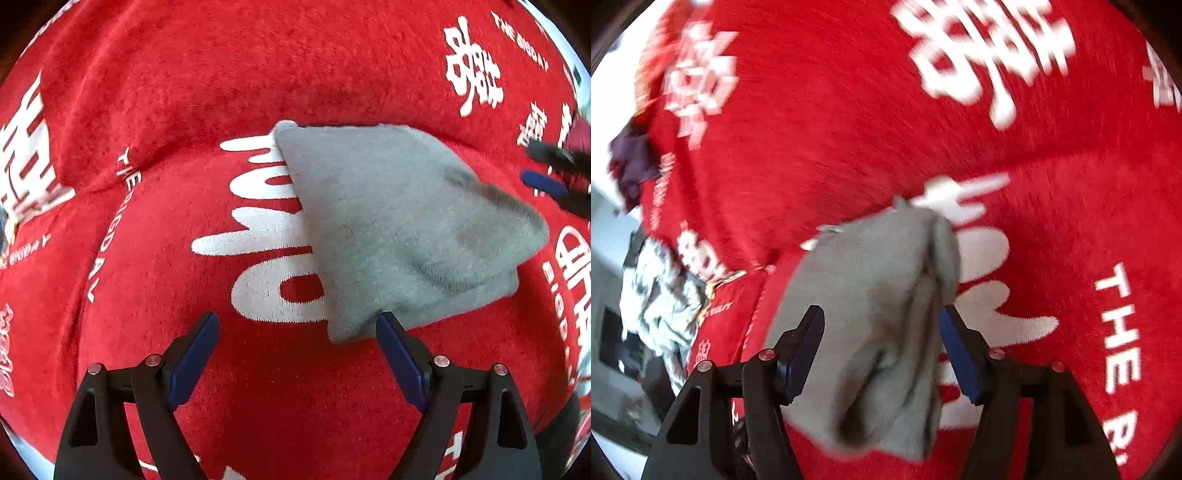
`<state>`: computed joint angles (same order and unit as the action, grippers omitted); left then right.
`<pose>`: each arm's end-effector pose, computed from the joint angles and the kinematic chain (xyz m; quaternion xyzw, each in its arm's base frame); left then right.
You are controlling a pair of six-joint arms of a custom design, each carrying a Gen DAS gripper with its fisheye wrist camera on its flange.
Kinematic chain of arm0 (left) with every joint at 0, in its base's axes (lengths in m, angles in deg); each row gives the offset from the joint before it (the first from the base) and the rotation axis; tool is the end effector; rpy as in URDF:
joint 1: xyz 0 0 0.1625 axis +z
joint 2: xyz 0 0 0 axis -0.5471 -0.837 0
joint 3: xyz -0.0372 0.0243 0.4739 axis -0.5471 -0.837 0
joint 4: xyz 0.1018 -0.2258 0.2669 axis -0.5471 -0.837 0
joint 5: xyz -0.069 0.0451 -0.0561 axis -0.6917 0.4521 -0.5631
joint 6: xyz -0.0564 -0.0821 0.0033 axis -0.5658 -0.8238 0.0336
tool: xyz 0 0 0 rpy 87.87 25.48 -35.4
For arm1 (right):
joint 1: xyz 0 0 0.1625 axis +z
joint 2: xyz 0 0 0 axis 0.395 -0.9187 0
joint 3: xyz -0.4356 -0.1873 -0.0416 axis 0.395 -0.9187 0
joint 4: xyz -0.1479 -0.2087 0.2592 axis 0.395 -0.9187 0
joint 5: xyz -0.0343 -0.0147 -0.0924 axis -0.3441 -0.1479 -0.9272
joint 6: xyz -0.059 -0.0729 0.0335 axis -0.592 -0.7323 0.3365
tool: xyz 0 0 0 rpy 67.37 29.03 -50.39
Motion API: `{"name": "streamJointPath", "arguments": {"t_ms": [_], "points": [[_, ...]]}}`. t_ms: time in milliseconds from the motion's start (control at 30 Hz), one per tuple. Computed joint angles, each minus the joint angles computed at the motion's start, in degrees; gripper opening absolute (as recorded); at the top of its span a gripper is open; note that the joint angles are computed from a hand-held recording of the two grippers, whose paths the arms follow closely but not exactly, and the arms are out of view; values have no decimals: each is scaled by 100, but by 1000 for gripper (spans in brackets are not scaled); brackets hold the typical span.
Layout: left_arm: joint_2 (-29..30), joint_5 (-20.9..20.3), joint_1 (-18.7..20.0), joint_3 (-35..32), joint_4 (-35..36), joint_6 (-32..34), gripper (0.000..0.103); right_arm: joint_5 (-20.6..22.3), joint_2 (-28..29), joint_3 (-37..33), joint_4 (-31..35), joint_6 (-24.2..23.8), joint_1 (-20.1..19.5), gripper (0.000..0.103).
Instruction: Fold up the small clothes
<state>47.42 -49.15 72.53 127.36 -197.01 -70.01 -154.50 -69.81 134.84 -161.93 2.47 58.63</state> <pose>-0.4085 -0.5956 0.1118 0.1258 0.9169 -0.1911 0.3270 0.0373 -0.6772 0.4657 0.0865 -0.9645 0.2418 0.0618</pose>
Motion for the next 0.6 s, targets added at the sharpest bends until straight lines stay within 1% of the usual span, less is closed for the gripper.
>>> {"name": "streamJointPath", "arguments": {"t_ms": [67,100,133,167,200,233,267,300,333,367,400,467,533,600], "points": [[56,1,36,-43,-59,-57,87,-50,-152,273,-26,-390,110,73],[113,53,33,-86,12,-6,87,-200,-167,397,-77,-575,182,73],[191,137,23,-161,230,46,87,-548,-114,557,-212,-740,304,73],[218,180,5,-191,413,36,87,-871,-63,673,-295,-756,362,73],[193,194,-24,-103,412,98,87,-1176,-9,738,-301,-699,390,73],[138,160,-45,31,235,225,87,-1372,12,804,-240,-607,373,73],[68,105,-69,194,3,350,87,-1329,-33,888,-239,-603,329,73],[45,98,-74,230,-11,363,87,-1167,-119,1006,-326,-685,267,72],[68,144,-68,189,117,286,87,-1001,-197,1133,-469,-836,235,70],[125,220,-41,77,327,130,87,-944,-212,1176,-550,-988,236,56],[166,220,2,-12,386,20,87,-963,-172,1144,-555,-1038,259,44],[198,76,86,-89,182,-62,87,-935,-160,1033,-405,-1016,274,41],[214,-13,134,-128,-35,-130,87,-835,-186,934,-341,-1047,307,35],[228,126,143,-87,-147,-247,87,-820,-217,931,-388,-1110,376,15]]}}
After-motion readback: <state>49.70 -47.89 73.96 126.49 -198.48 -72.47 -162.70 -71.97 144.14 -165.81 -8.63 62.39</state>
